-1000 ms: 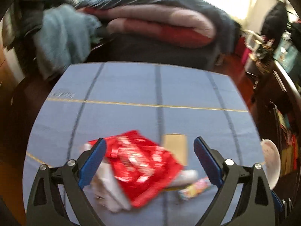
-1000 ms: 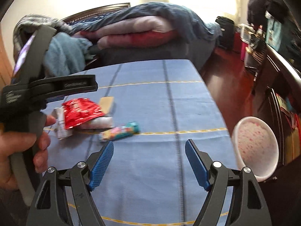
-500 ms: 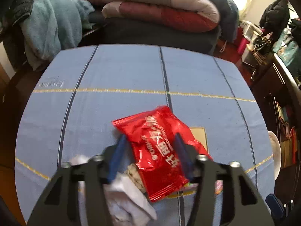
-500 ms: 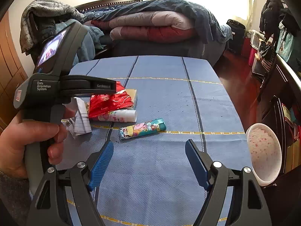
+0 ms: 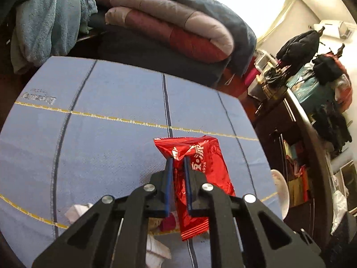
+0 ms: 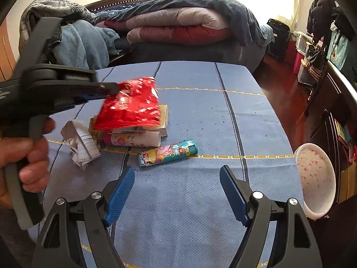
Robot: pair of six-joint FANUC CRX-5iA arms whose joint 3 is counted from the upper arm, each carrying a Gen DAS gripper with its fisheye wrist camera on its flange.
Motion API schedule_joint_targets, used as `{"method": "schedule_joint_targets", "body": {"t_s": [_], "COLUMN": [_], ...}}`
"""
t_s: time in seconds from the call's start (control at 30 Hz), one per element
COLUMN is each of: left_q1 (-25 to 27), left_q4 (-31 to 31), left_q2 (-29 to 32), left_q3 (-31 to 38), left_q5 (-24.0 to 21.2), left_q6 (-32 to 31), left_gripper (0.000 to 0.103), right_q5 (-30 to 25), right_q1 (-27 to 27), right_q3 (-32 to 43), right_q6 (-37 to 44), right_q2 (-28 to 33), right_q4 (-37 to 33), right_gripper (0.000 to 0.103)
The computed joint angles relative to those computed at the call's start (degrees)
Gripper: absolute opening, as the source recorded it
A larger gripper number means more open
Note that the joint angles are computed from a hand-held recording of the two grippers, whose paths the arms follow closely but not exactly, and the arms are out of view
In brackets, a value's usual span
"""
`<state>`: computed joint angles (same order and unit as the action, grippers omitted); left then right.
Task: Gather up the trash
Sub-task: 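Grasp the red snack bag with the left tool while the right tool grasps the candy tube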
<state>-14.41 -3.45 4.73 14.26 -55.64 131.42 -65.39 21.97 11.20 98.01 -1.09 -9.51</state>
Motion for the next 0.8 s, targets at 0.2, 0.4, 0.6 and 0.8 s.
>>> {"method": "schedule_joint_targets", "body": {"t_s": [0.2,0.4,0.6,0.8], "left_q1": [-0.1,0.1,0.3,0.0], "left_q4": [-2.1,-2.3,-2.5,-2.3], "left_q2": [-2.3,-2.9,-3.1,-2.9], "left_q3": [-0.5,-0.3,-0.3,0.3], "left_q5": [0.3,-0.5,-1.2,-1.0], "left_q6": [1.7,1.5,1.4,0.7], "left_gripper": [0.011,0.011,0.011,0.011], "right_q5": [0.9,2.0,3.5,3.2], "right_q1": [0.4,1.7,2.0,0.8], "right_q3": [0.2,0.6,1.3,1.9], "right_q6": [-1.2,-0.4,3.6,5.7], "right_q2": [2.0,4.6,6.7,6.6], "right_q4": [0.4,0.7,1.2,-0.6], "right_gripper": [0.078,0.092,0.099,0.08]}}
